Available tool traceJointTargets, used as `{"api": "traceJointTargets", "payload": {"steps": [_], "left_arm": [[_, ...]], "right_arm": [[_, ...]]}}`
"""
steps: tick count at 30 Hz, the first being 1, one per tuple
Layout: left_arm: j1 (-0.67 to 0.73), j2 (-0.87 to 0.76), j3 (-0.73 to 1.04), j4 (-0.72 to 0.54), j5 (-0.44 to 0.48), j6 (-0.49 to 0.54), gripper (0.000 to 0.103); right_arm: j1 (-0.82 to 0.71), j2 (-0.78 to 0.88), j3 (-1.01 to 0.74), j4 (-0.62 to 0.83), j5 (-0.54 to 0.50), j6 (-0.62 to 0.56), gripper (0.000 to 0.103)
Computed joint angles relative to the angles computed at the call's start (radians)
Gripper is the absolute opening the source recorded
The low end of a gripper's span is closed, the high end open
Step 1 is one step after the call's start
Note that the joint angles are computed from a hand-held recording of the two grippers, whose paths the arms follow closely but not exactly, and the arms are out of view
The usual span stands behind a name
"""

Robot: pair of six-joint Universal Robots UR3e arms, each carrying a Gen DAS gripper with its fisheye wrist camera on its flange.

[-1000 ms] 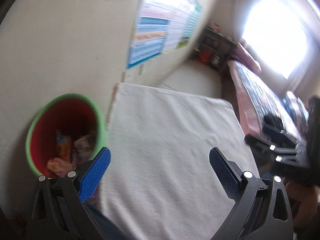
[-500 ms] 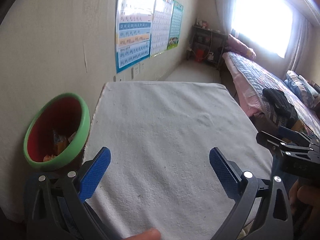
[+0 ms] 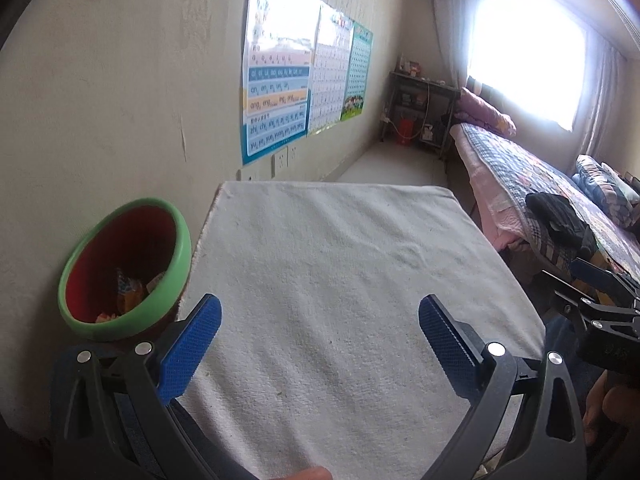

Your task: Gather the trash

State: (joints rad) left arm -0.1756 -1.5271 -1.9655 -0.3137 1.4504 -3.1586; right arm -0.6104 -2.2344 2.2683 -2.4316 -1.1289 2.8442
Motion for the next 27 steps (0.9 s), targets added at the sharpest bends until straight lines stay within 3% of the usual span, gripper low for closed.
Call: {"api": "traceJointTargets", "payload": {"steps": [6,10,15,27], "left_arm": [[-0.006,0.051,-0.028,0.014,0.006,-0.02,0.095],[-0.007,0.022,-0.007,0.021,0.004,-0.012,0.095],[-0.002,0.019,-0.016,0.023,-0.005,-0.018,0.095],[0.009,0.012,-0.015,-0.003,-0.028,-0.002,0.095]], "right_arm": [[-0.039,-0.083,0.002,0.056,0.05,-0.04,0.098],[-0.015,-0.035,0.003,-0.011,0.028,-0.011,0.098],[-0.052,-0.058,0.015,0.01,0.049,-0.013,0.098],[0.015,0.01,0.012,-0.059,-0.025,0.017,0.098]]}}
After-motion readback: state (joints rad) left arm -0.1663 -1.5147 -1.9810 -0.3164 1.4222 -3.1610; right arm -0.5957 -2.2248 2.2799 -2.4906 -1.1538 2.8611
